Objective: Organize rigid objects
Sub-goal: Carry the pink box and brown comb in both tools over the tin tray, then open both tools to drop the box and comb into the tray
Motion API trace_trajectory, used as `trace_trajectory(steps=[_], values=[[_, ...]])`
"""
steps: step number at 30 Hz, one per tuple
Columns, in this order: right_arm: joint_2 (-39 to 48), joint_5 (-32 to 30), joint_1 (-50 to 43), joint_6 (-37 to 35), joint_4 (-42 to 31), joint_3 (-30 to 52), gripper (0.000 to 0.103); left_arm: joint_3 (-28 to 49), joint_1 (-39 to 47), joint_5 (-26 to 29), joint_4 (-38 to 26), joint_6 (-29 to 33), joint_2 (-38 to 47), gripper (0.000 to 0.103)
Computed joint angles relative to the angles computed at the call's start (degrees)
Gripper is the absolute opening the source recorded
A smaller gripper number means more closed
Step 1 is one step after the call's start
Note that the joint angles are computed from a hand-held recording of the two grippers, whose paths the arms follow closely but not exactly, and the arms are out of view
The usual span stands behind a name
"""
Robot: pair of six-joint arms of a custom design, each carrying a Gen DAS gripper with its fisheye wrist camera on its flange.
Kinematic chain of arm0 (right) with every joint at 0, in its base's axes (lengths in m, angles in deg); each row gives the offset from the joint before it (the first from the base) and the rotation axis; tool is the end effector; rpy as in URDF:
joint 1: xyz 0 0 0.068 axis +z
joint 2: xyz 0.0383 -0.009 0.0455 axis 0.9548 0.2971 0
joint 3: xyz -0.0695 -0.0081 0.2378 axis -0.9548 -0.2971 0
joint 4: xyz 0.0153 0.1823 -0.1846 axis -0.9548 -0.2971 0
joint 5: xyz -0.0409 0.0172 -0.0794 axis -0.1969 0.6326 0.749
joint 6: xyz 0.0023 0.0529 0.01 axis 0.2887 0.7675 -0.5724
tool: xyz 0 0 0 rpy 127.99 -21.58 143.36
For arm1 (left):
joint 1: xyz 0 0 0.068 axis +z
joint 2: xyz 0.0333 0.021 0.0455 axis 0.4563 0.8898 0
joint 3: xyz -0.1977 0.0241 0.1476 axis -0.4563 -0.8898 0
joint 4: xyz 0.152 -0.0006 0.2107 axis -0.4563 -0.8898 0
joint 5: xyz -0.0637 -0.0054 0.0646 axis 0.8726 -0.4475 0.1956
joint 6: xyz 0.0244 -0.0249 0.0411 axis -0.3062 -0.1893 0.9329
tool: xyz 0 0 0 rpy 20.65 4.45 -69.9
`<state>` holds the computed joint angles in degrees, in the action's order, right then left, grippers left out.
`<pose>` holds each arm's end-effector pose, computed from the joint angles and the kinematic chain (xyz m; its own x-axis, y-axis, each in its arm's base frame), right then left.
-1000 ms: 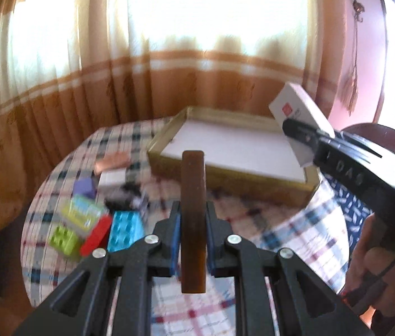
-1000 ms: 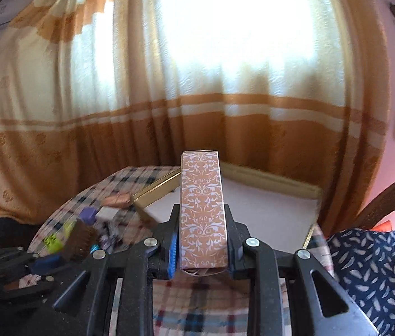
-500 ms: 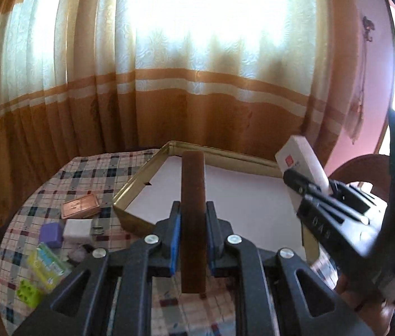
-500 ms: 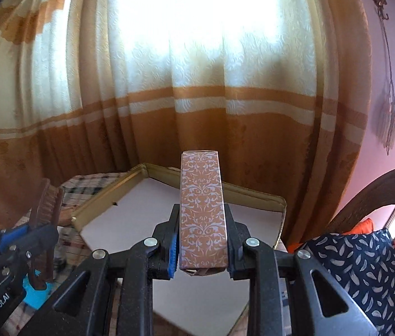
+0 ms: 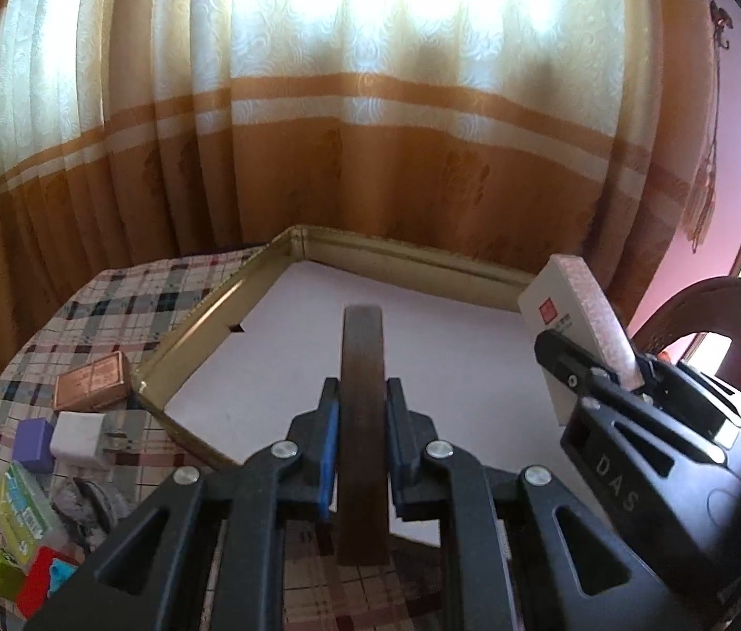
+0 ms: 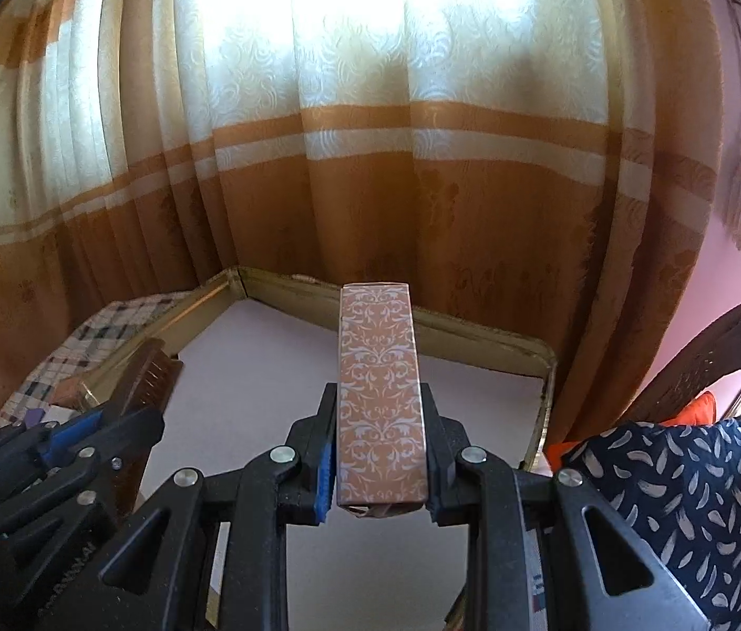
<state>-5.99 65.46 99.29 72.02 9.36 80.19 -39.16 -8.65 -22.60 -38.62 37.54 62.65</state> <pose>0.2155 0.0848 0.0970 -0.5066 0.2399 -0.8282 0.3392 0.9385 0.0644 0.2683 -0.1899 0.1025 -0.5797 0.2511 -0.7752 0.4575 0.8875 -0.0547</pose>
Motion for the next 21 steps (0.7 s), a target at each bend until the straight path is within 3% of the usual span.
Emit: trace_trajectory(steps=[2, 3, 4, 6, 8, 11, 14, 18, 21], values=[[1.4, -1.0, -0.2, 0.6, 1.2, -0.1, 0.030, 0.5, -0.4, -1.4, -0.3, 0.5, 0.8, 0.021], [1.1, -1.1, -0.2, 0.9, 1.9, -0.6, 0.041, 0.4, -0.6, -2.1, -0.6, 0.8, 0.4, 0.029], [0.5, -0.5, 0.1, 1.4, 2.4, -1.2, 0.055, 0.2, -0.8, -3.2, -1.0, 0.8, -0.3, 0.044], [-1.6, 3.0, 0.9, 3.6, 1.4, -2.5, 0.074, -1.4, -1.7, -9.2, -0.5, 0.2, -2.7, 0.063], [-5.2, 4.9, 1.8, 5.2, 2.1, -5.0, 0.080, -4.8, -1.7, -13.7, 2.0, 0.2, -6.2, 0.103], [-10.8, 11.1, 6.4, 9.5, 0.0, -7.5, 0.081, -11.1, -0.8, -17.6, 6.7, 0.6, -11.9, 0.103], [-10.6, 18.1, 14.0, 13.2, -0.7, -6.7, 0.081, -15.2, 2.3, -16.2, 6.1, 1.8, -17.5, 0.103], [-0.4, 28.1, 23.9, 17.2, 1.8, -0.8, 0.082, -21.1, 8.4, -14.4, 7.6, 2.8, -22.8, 0.103], [6.9, 31.0, 26.5, 19.5, 2.3, 4.0, 0.083, -23.3, 13.7, -12.1, 7.9, 3.3, -24.2, 0.103]])
